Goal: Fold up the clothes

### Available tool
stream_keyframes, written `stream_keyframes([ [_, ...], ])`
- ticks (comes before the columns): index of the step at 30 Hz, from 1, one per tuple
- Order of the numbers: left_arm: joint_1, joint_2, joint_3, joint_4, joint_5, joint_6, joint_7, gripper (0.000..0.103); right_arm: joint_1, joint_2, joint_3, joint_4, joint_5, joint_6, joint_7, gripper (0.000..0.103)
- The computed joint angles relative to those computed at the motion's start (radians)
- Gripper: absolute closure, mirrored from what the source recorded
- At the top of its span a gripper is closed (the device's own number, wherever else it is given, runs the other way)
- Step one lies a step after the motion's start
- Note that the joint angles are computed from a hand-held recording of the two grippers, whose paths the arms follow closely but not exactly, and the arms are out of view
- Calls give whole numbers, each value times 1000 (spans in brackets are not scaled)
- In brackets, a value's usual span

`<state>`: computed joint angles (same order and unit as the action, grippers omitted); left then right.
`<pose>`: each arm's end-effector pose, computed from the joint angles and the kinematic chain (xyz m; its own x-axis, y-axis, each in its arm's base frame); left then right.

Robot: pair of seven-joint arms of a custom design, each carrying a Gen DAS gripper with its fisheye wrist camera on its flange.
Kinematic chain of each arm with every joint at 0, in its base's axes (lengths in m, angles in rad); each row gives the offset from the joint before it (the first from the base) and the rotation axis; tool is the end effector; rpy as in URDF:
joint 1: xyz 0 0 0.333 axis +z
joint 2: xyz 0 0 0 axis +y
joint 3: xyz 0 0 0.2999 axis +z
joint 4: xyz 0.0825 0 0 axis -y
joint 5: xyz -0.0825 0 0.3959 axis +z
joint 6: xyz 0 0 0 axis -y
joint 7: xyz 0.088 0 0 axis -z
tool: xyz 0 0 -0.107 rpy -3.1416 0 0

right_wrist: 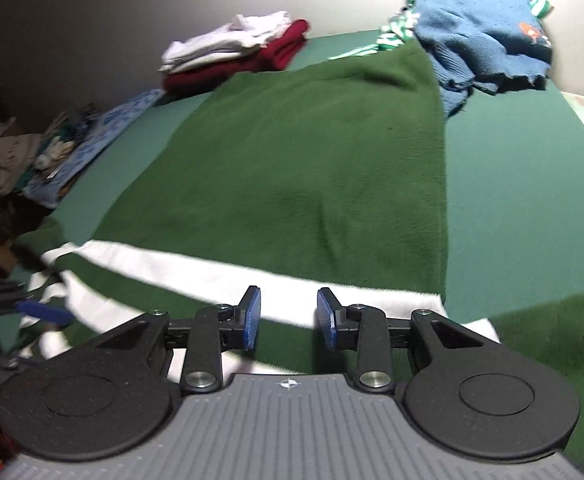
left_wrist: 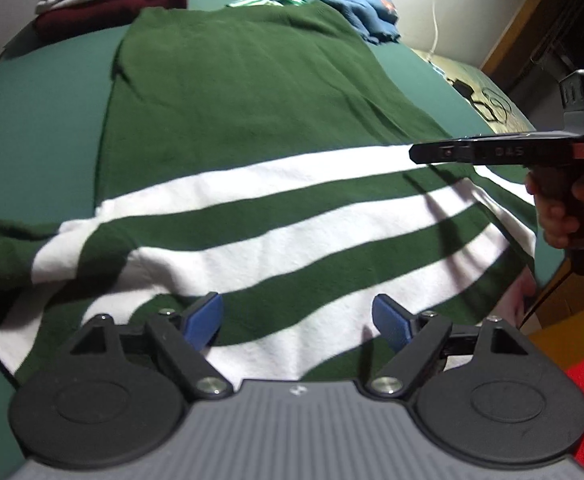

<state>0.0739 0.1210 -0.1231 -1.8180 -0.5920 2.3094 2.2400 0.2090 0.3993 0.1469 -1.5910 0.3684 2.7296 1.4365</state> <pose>0.6378 -0.0396 0.4912 -0.4374 -0.8600 0.2628 -0.8117 0.2518 -0.5270 0.6881 0.2240 0.4710 0.2760 -0.9138 -0.2982 -0.7628 -0.0195 -0.6463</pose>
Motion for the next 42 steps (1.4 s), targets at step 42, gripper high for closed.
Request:
stream_keyframes([
  [42, 277, 123, 86, 42, -177, 310, -473, 37, 176, 177, 32, 347, -267, -106, 49, 69],
])
